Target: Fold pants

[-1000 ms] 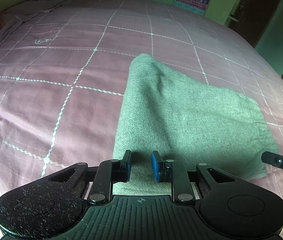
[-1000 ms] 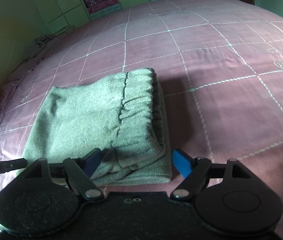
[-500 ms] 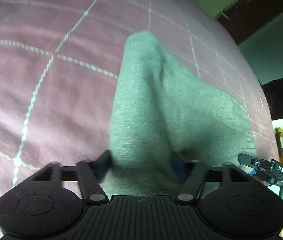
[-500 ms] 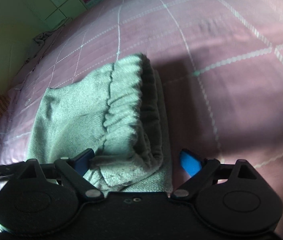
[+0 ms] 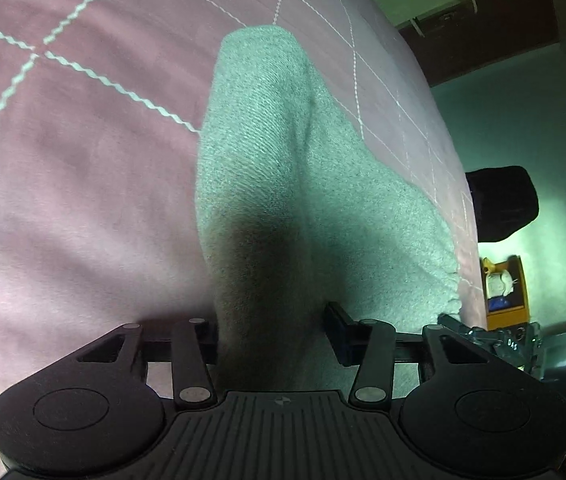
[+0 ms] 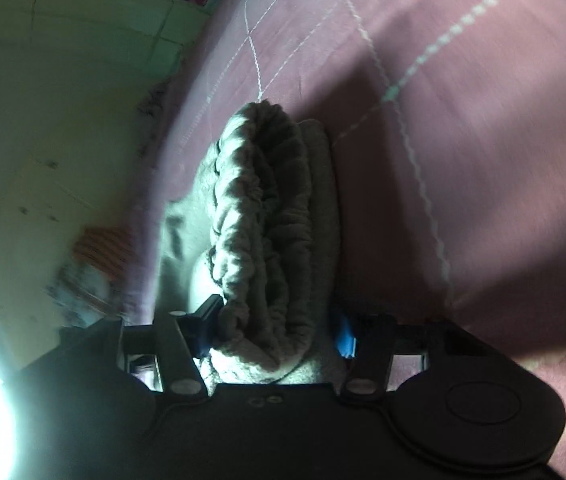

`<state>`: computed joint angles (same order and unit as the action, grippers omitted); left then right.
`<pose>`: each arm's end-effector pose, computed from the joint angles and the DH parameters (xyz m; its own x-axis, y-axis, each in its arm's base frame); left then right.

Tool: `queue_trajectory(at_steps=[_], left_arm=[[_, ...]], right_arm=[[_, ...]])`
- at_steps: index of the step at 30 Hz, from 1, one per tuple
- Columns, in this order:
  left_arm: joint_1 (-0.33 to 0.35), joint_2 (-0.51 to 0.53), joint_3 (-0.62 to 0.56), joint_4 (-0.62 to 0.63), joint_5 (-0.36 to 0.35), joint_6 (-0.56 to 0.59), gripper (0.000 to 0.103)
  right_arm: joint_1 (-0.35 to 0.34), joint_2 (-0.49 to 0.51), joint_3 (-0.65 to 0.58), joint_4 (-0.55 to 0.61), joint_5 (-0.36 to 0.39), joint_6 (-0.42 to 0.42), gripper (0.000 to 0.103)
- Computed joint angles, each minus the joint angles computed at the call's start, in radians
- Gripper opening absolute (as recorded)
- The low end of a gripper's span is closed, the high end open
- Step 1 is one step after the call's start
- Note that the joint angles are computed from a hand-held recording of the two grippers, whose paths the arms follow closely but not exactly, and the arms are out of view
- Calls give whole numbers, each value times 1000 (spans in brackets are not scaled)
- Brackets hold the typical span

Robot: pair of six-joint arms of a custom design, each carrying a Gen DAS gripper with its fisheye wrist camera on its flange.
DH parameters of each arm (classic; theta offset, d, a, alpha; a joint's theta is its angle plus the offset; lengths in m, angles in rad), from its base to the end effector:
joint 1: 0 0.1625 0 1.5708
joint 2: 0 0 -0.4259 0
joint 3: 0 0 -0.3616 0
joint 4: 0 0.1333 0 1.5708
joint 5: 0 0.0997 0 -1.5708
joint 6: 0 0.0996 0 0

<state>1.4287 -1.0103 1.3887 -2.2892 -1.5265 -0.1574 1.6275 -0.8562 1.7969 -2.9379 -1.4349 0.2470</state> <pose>0.0387 -0.7022 0.3291 -0.9997 -0.0210 0.0110 -0.0235 0.9416 -0.3359 0.1819 -0.6144 0.1434 -0.9687 0.1136 -0.2207 0.1910 0.9088 -0.3709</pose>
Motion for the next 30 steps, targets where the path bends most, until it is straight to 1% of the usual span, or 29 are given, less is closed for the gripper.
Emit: queue_trajectory(at_steps=[2,3,4,5,7,9,10,11,12,14,16,18,20,23,25,28,30], left_arm=[[-13,23,-1,-26,15,5,47],[-27,32,4,-42,36,4,47],[-40,37,8,-52,62,4,47],[-56,35,21,-67,97,3,47],[-85,29,45,-92,170,-9,39],[-117,17,70,-119,244,-23,34],[-134,8,89,-141,278,-16,32],[-151,1,103,-163,305,-7,31],[-165,-5,116,-183,320,0,30],[-193,-18,137,-227,340,27,29],[-215,-25,133,-256,342,43,28],[-231,-26,108,-268,341,53,28],[-237,-26,72,-278,343,86,28],[-235,1,-19,-266,345,122,28],[-232,47,-103,-255,363,156,28],[-220,130,-237,-219,387,178,28],[-211,167,-283,-212,405,206,28]], right_arm=[[-11,17,-5,-15,30,-5,55],[-11,31,-18,-21,36,-10,55],[-6,50,-37,-22,34,-12,55],[8,72,-60,-26,15,-17,54],[50,115,-103,-44,-70,-23,51],[95,140,-131,-58,-169,-17,48],[115,143,-135,-60,-208,-12,47],[131,141,-132,-64,-238,-6,45],[143,137,-125,-82,-245,6,44],[159,129,-108,-141,-214,17,43],[184,126,-123,-151,-199,3,42],[204,131,-159,-140,-181,-9,42],[221,136,-203,-122,-169,-30,42],[234,162,-292,-99,-157,-56,42],[236,187,-361,-73,-152,-62,42],[235,248,-482,-23,-168,-80,42],[229,288,-549,6,-171,-77,42]])
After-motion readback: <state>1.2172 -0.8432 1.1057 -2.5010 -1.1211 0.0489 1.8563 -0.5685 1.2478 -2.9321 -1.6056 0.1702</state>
